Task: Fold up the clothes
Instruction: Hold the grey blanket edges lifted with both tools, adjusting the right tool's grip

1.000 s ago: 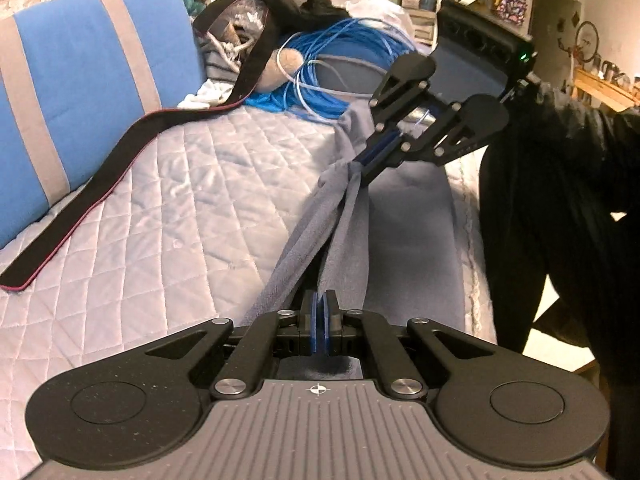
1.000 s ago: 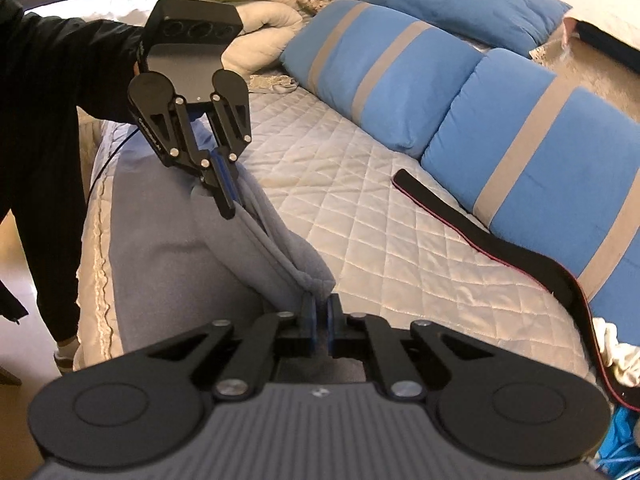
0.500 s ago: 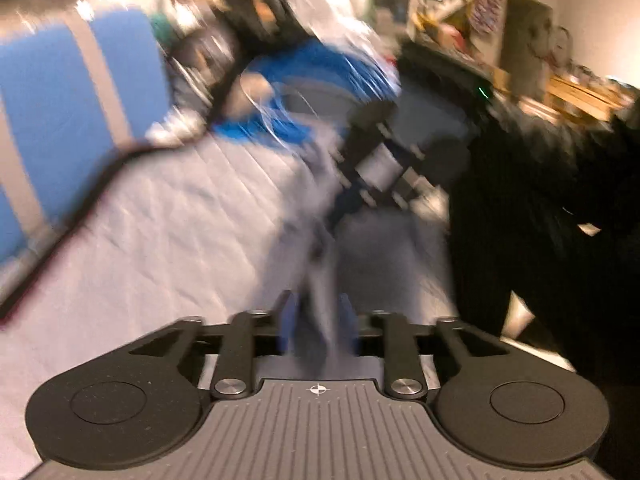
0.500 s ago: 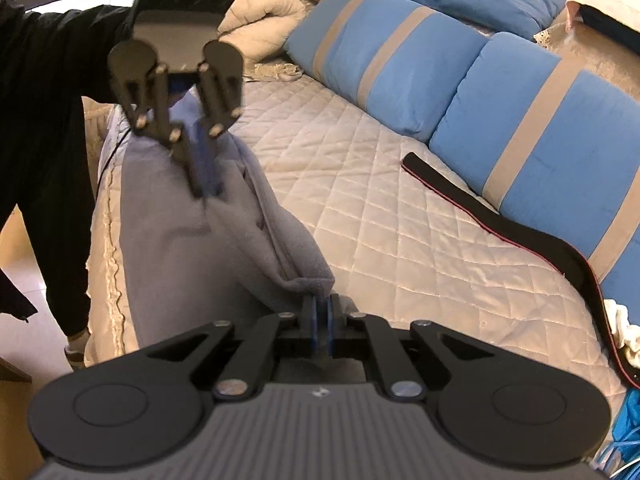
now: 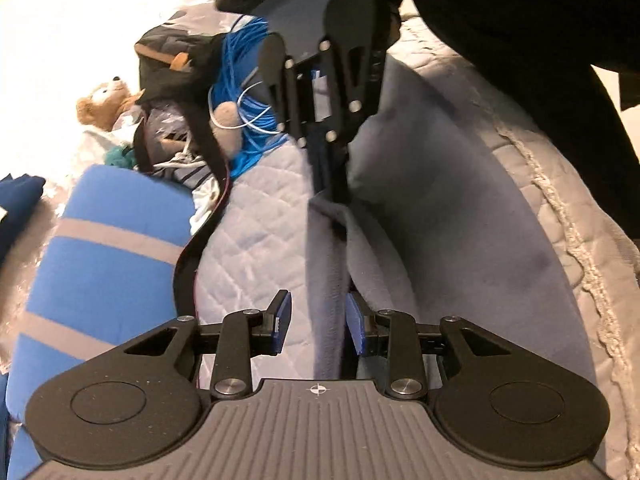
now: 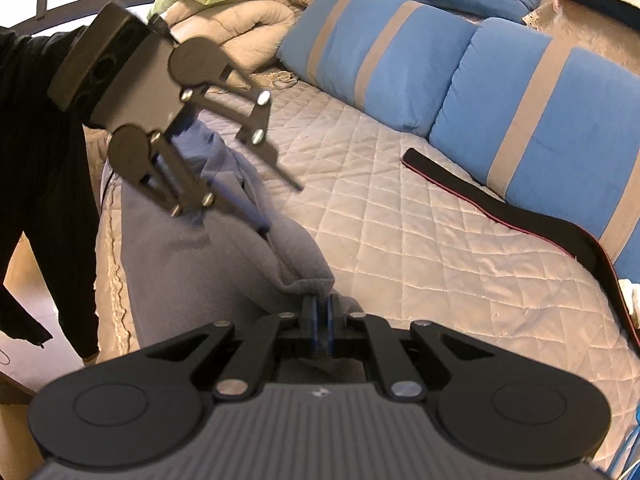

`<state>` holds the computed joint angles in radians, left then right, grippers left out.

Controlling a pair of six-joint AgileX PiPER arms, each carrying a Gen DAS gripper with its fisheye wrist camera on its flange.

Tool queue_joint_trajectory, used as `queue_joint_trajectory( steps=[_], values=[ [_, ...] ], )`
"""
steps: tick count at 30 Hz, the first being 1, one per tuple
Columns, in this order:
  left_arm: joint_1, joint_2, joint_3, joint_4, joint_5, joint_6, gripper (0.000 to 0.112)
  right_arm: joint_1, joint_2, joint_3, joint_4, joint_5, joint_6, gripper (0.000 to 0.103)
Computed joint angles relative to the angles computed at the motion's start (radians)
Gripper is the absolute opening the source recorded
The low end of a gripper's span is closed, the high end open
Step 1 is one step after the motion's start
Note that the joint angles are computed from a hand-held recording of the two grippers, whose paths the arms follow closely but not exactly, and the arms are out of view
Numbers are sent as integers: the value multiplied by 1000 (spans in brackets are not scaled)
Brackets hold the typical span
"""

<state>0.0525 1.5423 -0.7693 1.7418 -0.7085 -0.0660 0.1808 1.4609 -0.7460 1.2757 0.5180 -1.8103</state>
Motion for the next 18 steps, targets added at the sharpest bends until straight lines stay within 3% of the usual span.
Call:
queue_joint_trajectory(
  steps=[4,9,13,18],
  values=[
    [-45,1,17,-46,49,49,29,9,8,-10,-4,-14,12,5],
    [-118,14,65,-201,123,235,29,10,15,-18,-11,-11,30,5],
    [-127,18,44,-136,138,145,26,12,14,-16,-10,-13,29,5],
    [-163,9,50,-199,193,159,15,7,17,-21,-11,-6,34,5]
  ],
)
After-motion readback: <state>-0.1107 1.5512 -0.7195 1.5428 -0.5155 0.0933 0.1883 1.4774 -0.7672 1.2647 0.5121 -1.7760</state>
